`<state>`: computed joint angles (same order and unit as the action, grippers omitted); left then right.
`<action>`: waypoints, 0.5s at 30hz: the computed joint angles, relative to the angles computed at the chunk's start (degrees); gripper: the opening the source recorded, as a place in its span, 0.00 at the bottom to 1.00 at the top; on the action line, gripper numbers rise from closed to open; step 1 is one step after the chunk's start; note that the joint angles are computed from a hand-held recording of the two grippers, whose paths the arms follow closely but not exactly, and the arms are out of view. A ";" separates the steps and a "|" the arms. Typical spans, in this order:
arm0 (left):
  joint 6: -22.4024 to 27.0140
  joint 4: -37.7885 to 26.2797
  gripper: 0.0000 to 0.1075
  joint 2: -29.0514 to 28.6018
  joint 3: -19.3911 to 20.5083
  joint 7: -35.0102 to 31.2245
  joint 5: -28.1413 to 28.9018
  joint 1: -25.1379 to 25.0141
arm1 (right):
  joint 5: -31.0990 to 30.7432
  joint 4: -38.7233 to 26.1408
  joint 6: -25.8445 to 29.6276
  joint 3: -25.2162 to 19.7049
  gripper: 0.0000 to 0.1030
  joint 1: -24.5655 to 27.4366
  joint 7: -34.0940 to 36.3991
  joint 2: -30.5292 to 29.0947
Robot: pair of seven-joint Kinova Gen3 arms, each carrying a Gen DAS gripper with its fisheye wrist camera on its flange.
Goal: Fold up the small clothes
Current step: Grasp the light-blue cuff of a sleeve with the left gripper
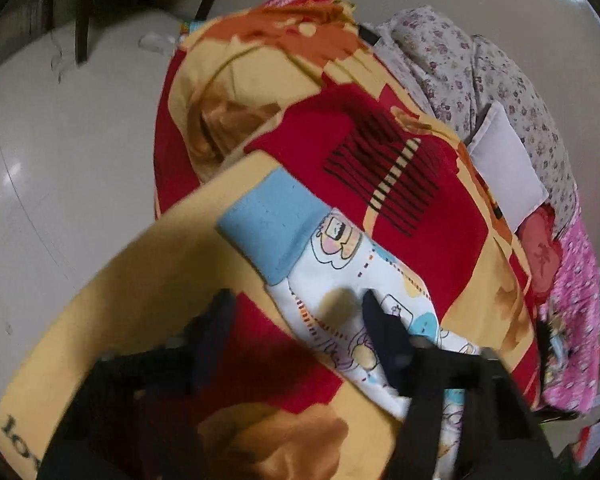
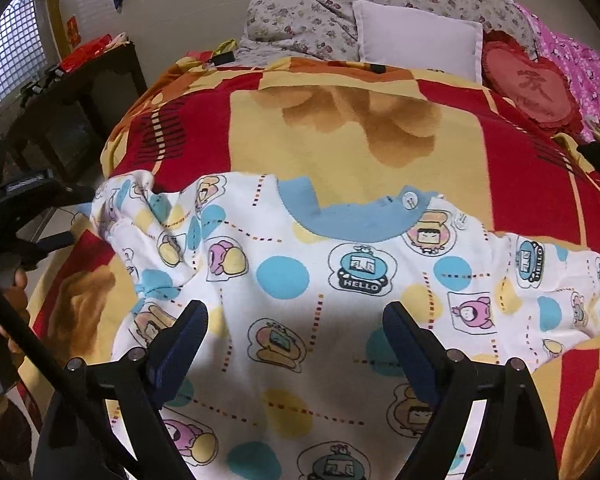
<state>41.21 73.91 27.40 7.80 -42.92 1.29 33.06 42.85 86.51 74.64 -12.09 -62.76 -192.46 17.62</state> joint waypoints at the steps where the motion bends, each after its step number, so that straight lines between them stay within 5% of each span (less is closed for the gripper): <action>1: -0.92 0.47 0.43 -0.17 -0.57 0.27 0.10 0.17 | -0.05 0.09 -0.26 -0.03 0.89 0.09 0.08 -0.03; 5: -1.73 0.01 0.28 0.84 0.78 -0.41 1.51 -1.35 | -0.38 0.94 -1.14 -0.06 0.89 0.40 -0.52 -0.51; 7: -1.45 -0.67 0.12 1.33 -0.18 -0.04 0.34 -0.21 | -0.52 1.69 -1.82 -0.15 0.89 0.63 -1.34 -0.99; 15: -8.78 5.60 0.07 -4.68 0.42 -2.49 -0.30 -0.18 | -0.40 3.64 -0.78 -0.99 0.89 0.71 -3.95 -2.71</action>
